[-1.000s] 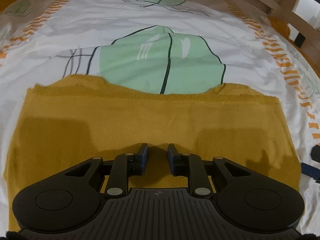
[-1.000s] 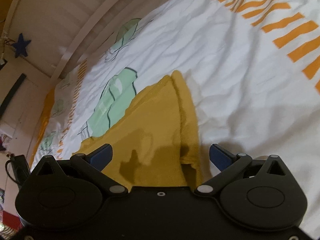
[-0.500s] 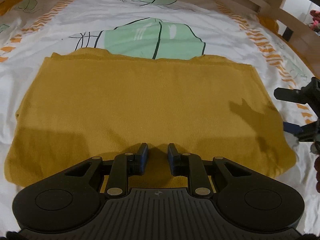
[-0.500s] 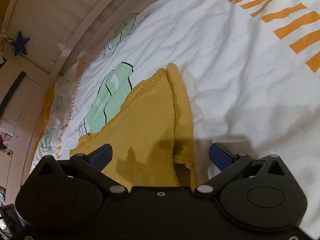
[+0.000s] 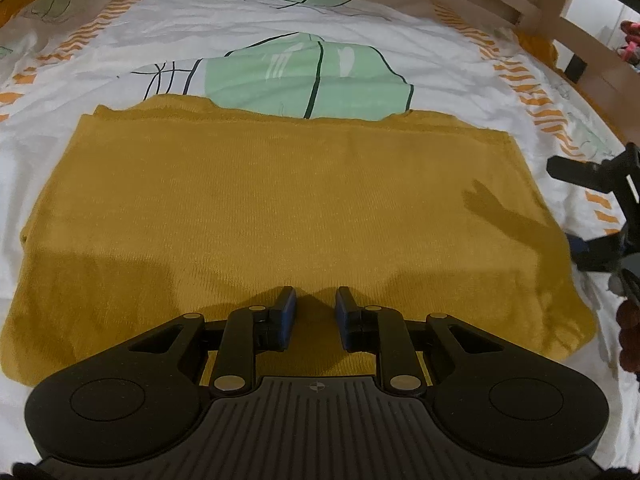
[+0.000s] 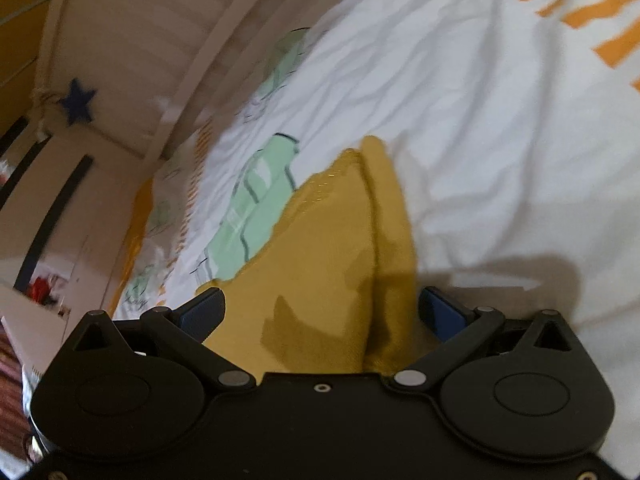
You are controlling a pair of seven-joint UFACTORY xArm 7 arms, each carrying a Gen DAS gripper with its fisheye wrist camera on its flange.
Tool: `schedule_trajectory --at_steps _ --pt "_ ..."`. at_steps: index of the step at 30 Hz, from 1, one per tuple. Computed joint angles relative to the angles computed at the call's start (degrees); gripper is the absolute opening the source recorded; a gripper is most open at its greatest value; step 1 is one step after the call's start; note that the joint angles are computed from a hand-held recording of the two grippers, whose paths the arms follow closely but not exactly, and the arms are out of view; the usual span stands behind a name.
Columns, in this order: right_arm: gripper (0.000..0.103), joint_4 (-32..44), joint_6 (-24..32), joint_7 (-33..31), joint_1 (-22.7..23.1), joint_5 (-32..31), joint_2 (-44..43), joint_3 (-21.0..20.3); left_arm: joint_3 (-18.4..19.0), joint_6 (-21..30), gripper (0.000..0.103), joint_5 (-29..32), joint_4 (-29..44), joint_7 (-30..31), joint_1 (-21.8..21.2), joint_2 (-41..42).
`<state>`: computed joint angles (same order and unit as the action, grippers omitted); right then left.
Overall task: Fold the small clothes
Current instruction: 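Close the right gripper on the sweater's side edge, then fold the held side over the body with the right gripper, release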
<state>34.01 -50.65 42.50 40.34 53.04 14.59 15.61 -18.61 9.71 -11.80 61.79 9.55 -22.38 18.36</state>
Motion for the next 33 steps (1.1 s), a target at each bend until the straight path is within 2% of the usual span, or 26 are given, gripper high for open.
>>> schedule_trajectory --at_steps 3,6,12,14,15,16,17,19,21,24,27,28,30,31,33 --pt "0.103 -1.32 -2.36 4.99 -2.17 -8.89 1.22 -0.72 0.1 -0.17 0.022 0.21 0.1 -0.18 -0.12 0.16" --pt "0.103 -1.1 -1.63 4.99 -3.09 -12.38 1.4 -1.34 -0.04 -0.73 0.022 0.26 0.03 -0.19 -0.05 0.39" --pt "0.102 -0.32 1.98 1.35 -2.66 -11.11 0.07 -1.59 -0.52 -1.42 0.022 0.24 -0.29 0.0 0.42 0.44" --pt "0.089 -0.07 3.95 -0.26 -2.52 -10.33 -0.67 -1.66 -0.67 -0.81 0.022 0.1 0.09 0.02 0.63 0.51" --pt "0.073 0.16 5.46 -0.89 -2.53 -9.98 -1.12 -1.64 -0.93 -0.31 0.022 -0.24 0.42 0.21 0.94 0.61" --pt "0.062 0.81 7.07 -1.23 -2.71 -9.71 -1.08 -1.78 -1.25 0.13 0.022 -0.7 0.72 0.53 1.31 0.7" --pt "0.058 1.29 7.96 -2.25 -2.27 -8.36 -1.08 -1.86 -1.54 0.57 0.022 -1.21 0.99 0.86 1.62 0.79" --pt "0.041 2.47 10.14 -5.99 -1.11 -4.53 -1.48 -2.19 -2.63 1.58 0.022 -2.86 1.61 2.48 2.89 1.01" --pt "0.034 3.44 11.4 -8.94 -0.15 -0.64 -1.81 -2.28 -3.53 2.94 0.022 -4.63 2.32 4.51 4.0 1.11" --pt "0.033 5.61 12.3 -14.52 1.28 6.09 -1.89 -2.25 -6.36 5.21 0.023 -10.22 3.25 10.74 7.46 0.98" --pt "0.033 8.91 13.08 -22.82 2.41 14.16 -1.63 -1.94 -6.73 8.32 0.034 -15.43 4.55 15.93 9.3 0.75" --pt "0.033 10.02 13.13 -25.41 2.54 16.54 -1.48 -1.71 -6.36 8.54 0.041 -16.75 4.56 17.4 9.64 0.38" --pt "0.032 12.45 13.09 -30.93 2.61 21.49 -1.12 -1.09 -4.28 7.82 0.055 -17.16 4.14 18.78 8.84 -0.64" --pt "0.032 13.67 12.85 -33.84 2.55 24.02 -0.94 -0.69 -2.82 7.1 0.066 -16.52 3.76 19.09 8.28 -1.27" --pt "0.032 15.83 12.17 -38.56 2.11 27.97 -0.54 0.3 -1.7 5.79 0.073 -17.1 3.18 21.26 8.73 -2.19"
